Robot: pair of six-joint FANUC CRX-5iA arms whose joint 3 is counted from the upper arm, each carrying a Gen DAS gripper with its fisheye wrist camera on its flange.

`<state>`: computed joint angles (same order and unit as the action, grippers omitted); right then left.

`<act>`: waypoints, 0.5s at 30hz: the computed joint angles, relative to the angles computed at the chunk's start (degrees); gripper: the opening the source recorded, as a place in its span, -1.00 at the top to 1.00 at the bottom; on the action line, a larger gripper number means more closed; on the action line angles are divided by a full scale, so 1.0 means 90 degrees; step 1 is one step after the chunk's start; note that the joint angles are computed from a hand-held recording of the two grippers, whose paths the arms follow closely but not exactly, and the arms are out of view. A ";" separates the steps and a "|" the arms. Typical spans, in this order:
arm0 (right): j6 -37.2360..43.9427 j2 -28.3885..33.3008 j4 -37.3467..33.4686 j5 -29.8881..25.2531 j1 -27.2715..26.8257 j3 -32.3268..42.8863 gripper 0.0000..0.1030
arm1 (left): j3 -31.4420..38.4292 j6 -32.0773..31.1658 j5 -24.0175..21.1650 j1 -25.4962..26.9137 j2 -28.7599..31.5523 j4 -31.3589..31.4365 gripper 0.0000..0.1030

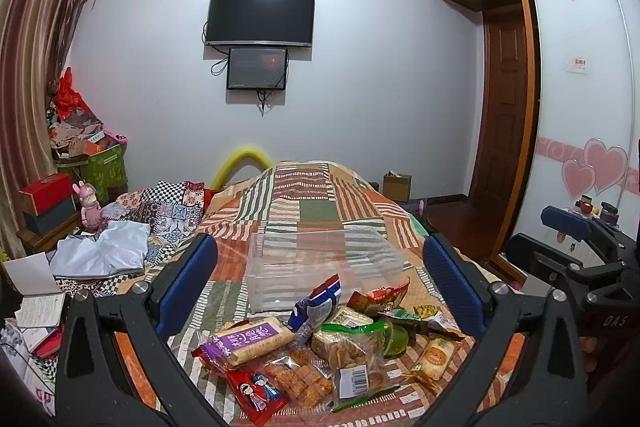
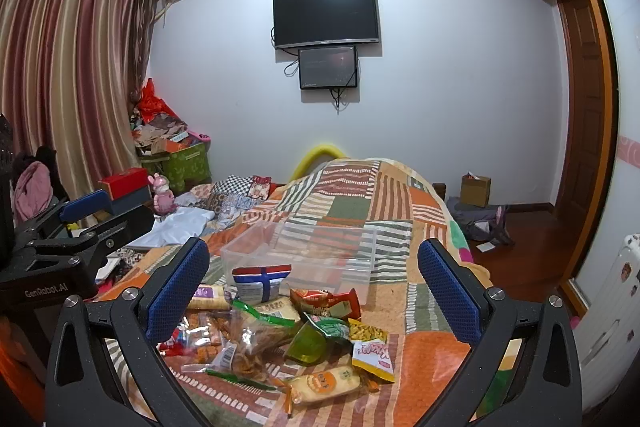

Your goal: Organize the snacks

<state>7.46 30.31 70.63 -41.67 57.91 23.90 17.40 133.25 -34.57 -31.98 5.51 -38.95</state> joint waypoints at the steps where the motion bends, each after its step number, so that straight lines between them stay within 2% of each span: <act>1: 0.0014 0.0001 -0.0013 0.0005 0.0001 0.0006 -1.00 | -0.0003 -0.0011 0.0005 0.0004 -0.0001 0.0009 -1.00; 15: -0.0026 0.0059 -0.0002 0.0045 -0.0009 0.0018 -1.00 | -0.0054 -0.0077 0.0047 0.0028 0.0002 0.0070 -1.00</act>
<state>7.23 30.84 70.62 -41.26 57.83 24.06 16.92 132.55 -34.16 -31.73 5.53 -38.33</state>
